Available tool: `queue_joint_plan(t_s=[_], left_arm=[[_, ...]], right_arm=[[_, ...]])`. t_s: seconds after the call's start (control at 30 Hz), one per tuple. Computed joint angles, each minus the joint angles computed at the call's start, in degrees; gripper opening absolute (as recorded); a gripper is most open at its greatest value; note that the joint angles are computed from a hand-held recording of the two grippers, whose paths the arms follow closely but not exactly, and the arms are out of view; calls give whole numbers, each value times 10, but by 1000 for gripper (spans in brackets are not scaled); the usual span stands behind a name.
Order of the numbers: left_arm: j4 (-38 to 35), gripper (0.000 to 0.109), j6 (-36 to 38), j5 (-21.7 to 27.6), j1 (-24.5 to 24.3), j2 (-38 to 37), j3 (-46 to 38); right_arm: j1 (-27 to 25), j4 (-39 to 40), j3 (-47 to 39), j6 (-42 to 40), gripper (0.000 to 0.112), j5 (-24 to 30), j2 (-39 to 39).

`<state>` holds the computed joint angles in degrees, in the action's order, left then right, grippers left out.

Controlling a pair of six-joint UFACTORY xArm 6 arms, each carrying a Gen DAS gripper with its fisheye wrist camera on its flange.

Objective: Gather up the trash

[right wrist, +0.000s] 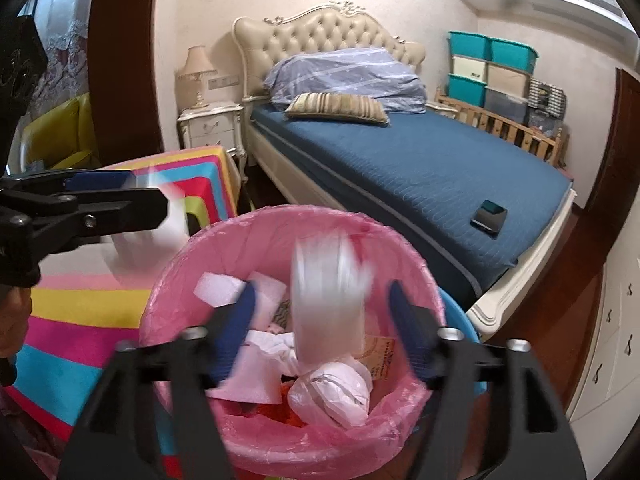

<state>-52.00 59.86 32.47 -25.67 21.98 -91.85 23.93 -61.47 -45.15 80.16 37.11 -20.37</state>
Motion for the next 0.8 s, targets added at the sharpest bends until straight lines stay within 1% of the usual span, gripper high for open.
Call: queue_joint_plan(t_s=[0.1, 0.13, 0.2, 0.23, 0.33, 0.37, 0.4, 0.43, 0.47, 0.5, 0.53, 0.6, 0.67, 0.73, 0.8], left_arm=[[-16, 91, 20, -14, 2, -13, 15], [-20, 94, 24, -16, 2, -16, 19], [-35, 98, 37, -22, 6, -26, 30], [-42, 98, 43, -30, 6, -32, 37], [-61, 98, 66, -50, 11, -59, 64], [-74, 98, 80, -65, 12, -73, 78], [-89, 98, 101, -85, 12, -89, 94], [-106, 98, 123, -100, 12, -102, 106], [-139, 98, 161, -111, 13, -119, 120], [-171, 98, 198, -113, 17, -136, 132], [-206, 98, 237, -109, 24, -157, 145], [-244, 98, 276, -101, 35, -187, 167], [-264, 98, 302, -84, 49, -220, 192], [-284, 98, 328, -57, 65, -257, 222], [-304, 98, 347, -44, 80, -288, 254]], right_arm=[[17, -1, 5, 7, 70, 31, -13], [30, 0, 7, 11, 71, 52, -21], [53, 0, 5, 17, 79, 86, -30], [68, -1, 2, 18, 81, 110, -35], [130, -6, -14, 15, 84, 204, -48], [158, -10, -23, 14, 84, 245, -52], [185, -15, -34, 14, 84, 284, -54], [202, -19, -42, 13, 84, 309, -55], [231, -26, -53, 15, 84, 350, -57], [252, -31, -61, 18, 84, 381, -58], [275, -38, -68, 24, 84, 413, -59], [325, -52, -84, 48, 84, 476, -60], [360, -59, -96, 75, 84, 516, -61], [394, -57, -109, 113, 84, 551, -58], [413, -47, -115, 141, 84, 567, -54]])
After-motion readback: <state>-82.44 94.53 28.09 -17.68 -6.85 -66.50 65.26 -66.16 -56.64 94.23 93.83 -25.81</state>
